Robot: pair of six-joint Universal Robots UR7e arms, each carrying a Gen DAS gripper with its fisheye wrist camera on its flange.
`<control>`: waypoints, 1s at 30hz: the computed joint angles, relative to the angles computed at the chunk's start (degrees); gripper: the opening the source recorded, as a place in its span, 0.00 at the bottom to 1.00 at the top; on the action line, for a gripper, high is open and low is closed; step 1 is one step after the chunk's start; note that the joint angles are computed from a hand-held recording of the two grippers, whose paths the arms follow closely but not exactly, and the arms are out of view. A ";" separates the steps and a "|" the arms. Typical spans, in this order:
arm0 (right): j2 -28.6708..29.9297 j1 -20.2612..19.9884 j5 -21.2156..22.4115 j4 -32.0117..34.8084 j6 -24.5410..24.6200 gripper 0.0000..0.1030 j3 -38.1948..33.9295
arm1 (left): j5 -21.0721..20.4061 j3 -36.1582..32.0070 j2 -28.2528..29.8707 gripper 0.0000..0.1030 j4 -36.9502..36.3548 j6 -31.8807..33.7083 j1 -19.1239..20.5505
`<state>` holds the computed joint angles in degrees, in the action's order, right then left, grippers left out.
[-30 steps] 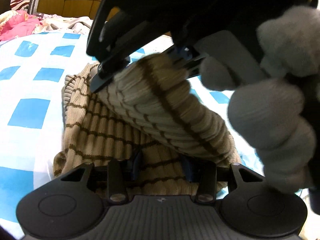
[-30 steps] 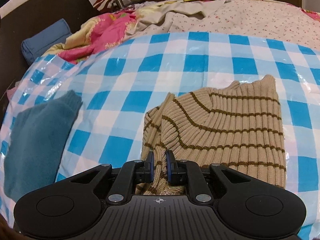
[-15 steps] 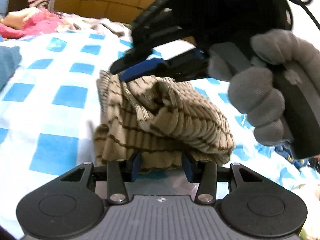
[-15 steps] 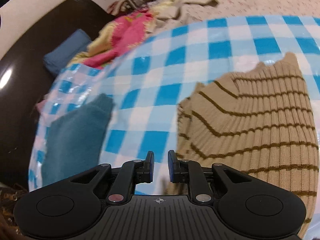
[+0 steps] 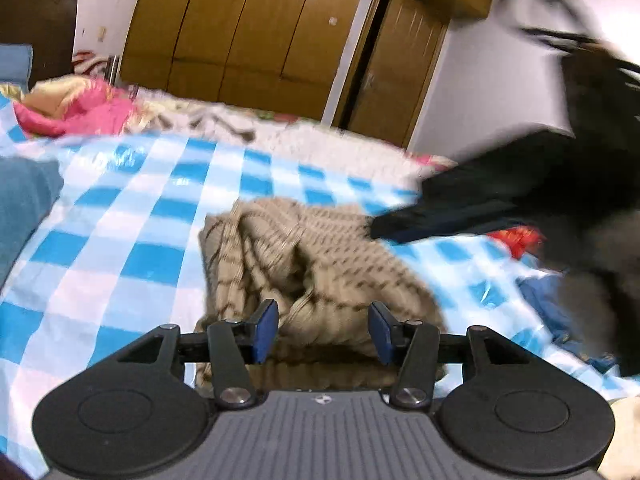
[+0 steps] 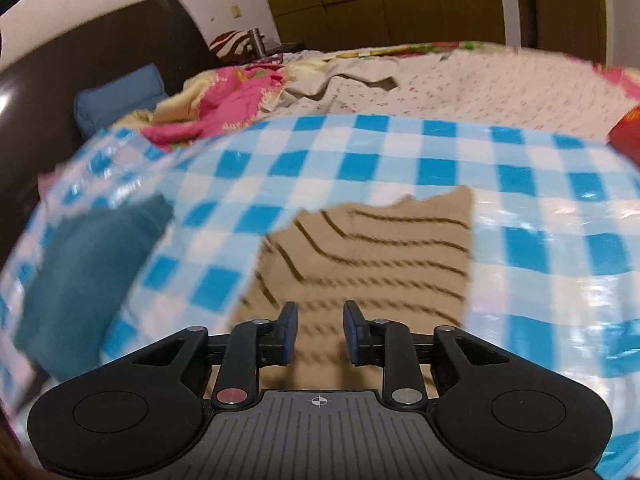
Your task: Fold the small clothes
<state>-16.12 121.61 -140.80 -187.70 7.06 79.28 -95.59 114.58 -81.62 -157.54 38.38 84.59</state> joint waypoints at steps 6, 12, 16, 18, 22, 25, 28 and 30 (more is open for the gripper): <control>-0.05 2.08 -3.83 -6.24 -8.83 0.40 7.39 | 2.05 -2.02 2.37 0.56 0.75 -3.29 -0.39; 4.40 2.50 -6.55 -10.29 -19.87 0.47 5.58 | 5.76 -2.73 2.97 0.29 1.14 -4.24 -1.73; 9.03 2.64 -11.87 -14.77 -29.79 0.47 1.67 | 7.60 -2.16 2.58 0.24 0.74 -3.56 -2.60; 10.23 2.80 -13.95 -16.46 -31.64 0.41 0.91 | 7.92 -2.18 2.58 0.22 0.89 -3.16 -2.88; 8.63 3.05 -15.39 -12.34 -23.65 0.16 3.30 | 8.32 -2.51 1.99 0.22 2.19 -2.51 -2.91; 6.51 3.35 -13.79 -9.88 -17.73 0.09 5.77 | 11.63 -1.75 1.68 0.22 1.25 -0.63 -2.93; 5.48 2.83 -12.10 -7.29 -13.35 0.08 7.28 | 14.43 -1.92 2.63 0.22 2.27 -0.84 -2.37; 4.71 2.06 -10.48 -5.37 -9.96 0.09 8.23 | 15.73 -1.27 2.91 0.22 1.32 0.06 -2.48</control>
<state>-11.41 123.67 -151.29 -193.06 -2.90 87.51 -79.86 113.32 -78.71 -156.21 38.44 82.11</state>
